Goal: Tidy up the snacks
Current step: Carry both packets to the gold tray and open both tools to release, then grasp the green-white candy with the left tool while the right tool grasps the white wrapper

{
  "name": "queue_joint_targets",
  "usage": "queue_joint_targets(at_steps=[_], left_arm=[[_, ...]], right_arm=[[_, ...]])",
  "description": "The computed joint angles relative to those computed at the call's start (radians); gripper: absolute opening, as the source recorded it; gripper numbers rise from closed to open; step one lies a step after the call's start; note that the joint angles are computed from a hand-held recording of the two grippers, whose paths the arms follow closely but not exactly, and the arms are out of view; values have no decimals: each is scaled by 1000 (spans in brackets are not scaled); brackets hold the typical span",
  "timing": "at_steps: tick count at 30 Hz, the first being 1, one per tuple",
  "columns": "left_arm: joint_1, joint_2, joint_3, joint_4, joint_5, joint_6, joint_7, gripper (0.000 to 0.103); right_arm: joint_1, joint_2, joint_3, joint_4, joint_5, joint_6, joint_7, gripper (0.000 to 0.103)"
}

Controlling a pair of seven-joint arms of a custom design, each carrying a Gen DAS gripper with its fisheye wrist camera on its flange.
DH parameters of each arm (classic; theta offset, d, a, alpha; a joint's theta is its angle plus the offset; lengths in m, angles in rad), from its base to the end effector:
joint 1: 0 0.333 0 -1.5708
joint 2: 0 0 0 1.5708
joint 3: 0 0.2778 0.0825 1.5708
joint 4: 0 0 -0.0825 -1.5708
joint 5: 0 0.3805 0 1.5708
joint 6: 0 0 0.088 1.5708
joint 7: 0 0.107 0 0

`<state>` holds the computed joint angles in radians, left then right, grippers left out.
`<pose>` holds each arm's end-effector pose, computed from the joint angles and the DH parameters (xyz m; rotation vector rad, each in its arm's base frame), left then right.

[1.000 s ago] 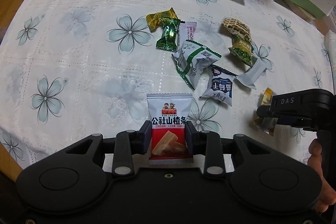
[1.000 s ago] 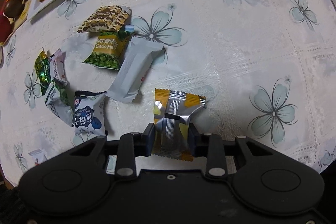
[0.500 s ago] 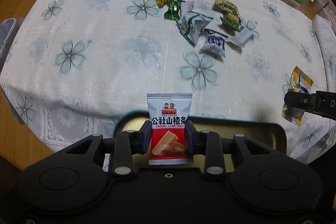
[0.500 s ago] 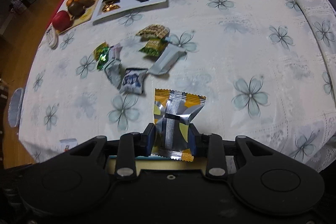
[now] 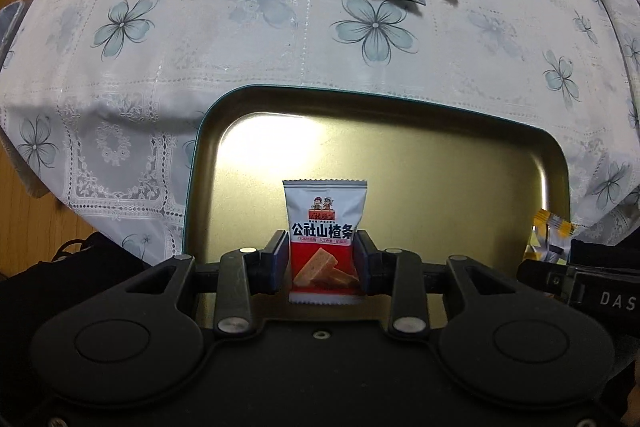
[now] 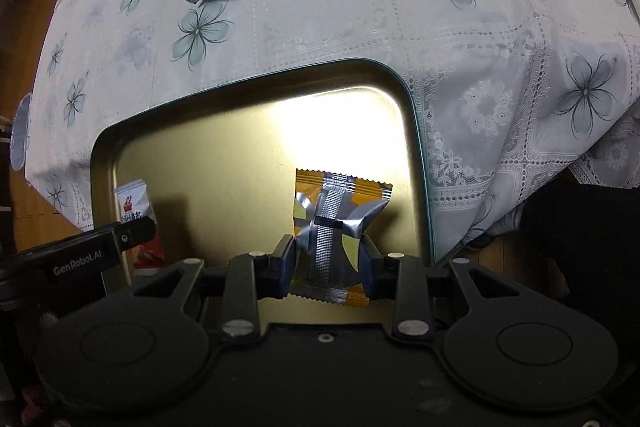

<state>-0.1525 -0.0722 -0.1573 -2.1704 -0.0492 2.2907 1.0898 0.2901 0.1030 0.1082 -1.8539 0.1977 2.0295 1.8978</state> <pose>0.5133 -0.1661 0.4072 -2.3851 1.9513 -0.2909 0.5401 0.2378 0.4351 -2.1020 2.1252 0.2172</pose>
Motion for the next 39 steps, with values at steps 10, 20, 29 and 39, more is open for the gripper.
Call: queue_joint_targets(at_steps=[10,20,29,39], left_arm=[[3,6,3,-1,-10,13,-15,53],[9,38,-7,43,15,-42,-31,53],[9,23,-7,33,10,-28,-30,53],[31,31,11,51,-46,-38,-46,53]], right_arm=[[29,-34,4,-23,-75,104,-18,57],[27,7,6,22,-81,53,6,57],[26,66,17,81,-86,-1,29,57],[16,167,32,207,-47,-130,13,57]])
